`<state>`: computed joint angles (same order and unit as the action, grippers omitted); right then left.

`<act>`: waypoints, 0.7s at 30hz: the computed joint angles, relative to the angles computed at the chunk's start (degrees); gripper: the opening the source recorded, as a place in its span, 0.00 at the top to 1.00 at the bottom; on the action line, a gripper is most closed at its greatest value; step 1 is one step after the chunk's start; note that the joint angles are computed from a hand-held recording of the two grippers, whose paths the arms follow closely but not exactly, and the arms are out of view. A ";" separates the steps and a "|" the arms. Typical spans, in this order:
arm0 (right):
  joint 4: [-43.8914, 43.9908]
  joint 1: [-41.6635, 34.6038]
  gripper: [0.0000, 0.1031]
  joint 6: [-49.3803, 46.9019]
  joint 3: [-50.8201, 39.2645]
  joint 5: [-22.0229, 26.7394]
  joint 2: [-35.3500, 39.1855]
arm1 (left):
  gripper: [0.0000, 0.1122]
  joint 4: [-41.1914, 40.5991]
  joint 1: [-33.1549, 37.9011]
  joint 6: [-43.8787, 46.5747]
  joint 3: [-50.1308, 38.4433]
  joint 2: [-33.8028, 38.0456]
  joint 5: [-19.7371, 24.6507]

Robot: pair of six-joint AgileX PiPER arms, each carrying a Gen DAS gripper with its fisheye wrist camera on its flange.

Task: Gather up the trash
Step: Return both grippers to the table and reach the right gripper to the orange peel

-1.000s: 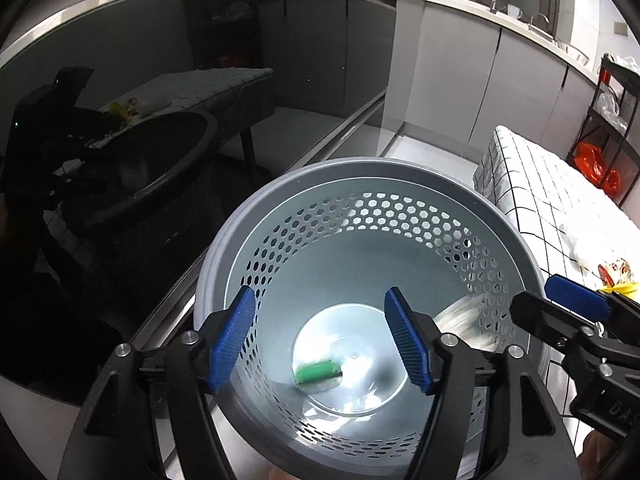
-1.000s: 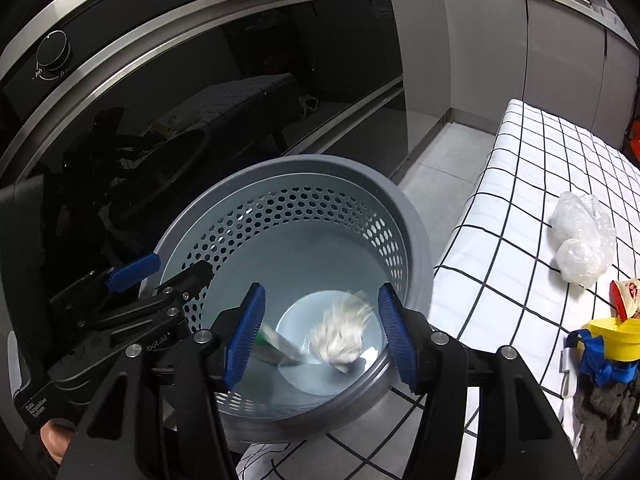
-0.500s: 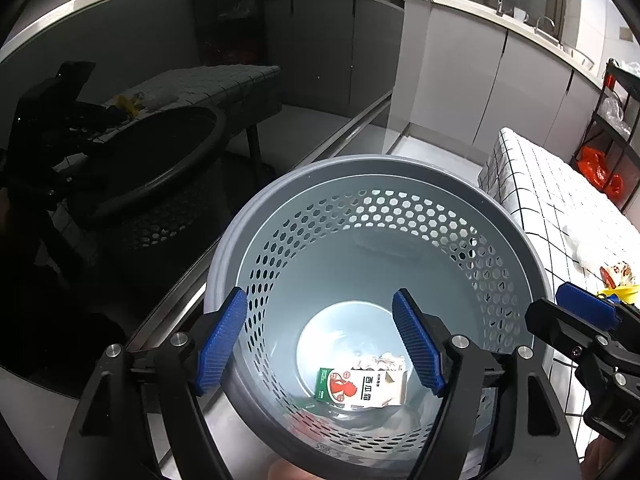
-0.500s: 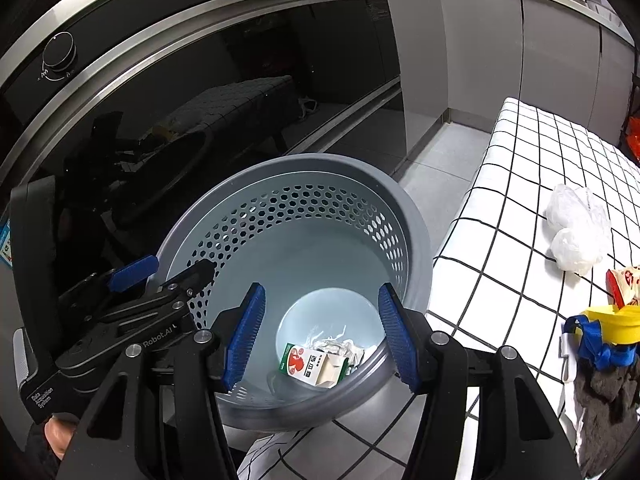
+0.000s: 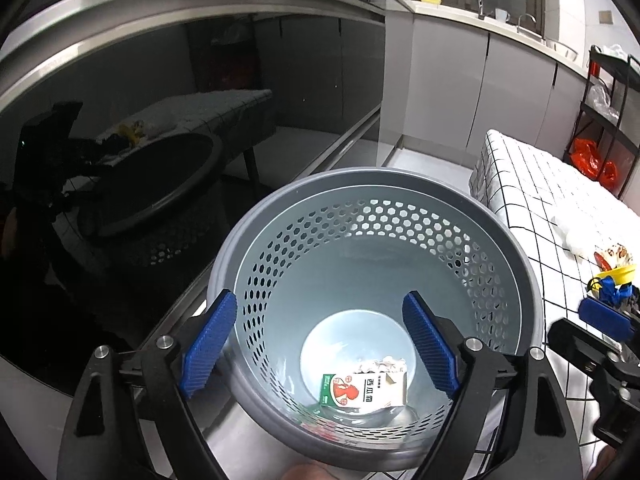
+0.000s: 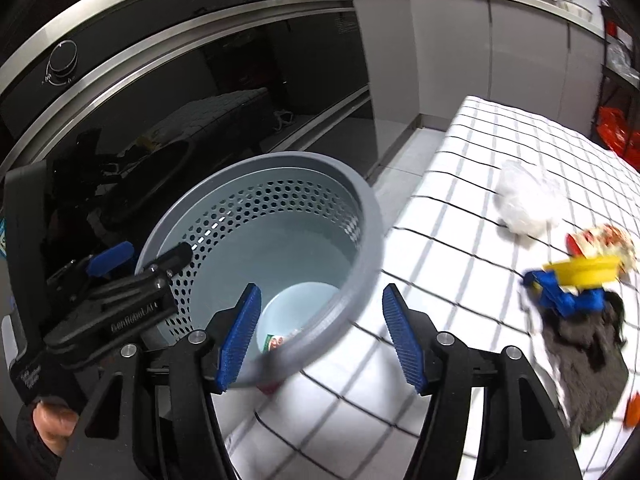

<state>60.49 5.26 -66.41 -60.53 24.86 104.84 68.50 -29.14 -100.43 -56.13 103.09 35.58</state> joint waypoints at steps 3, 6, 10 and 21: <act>4.14 -2.54 0.41 -4.91 4.60 -0.59 -3.28 | 0.26 0.90 -0.99 -0.90 0.42 -0.21 0.90; 7.79 -5.92 0.41 -10.03 8.83 -0.47 -6.71 | 0.26 1.22 -2.35 -1.20 0.60 -0.63 2.09; 11.57 -14.02 0.38 -18.02 15.11 1.13 -12.25 | 0.23 2.33 -5.31 -1.85 0.17 -1.38 4.87; 7.39 -41.74 0.36 -26.20 16.01 8.57 -12.97 | 0.21 -1.48 -16.87 -0.20 -5.18 -2.00 8.83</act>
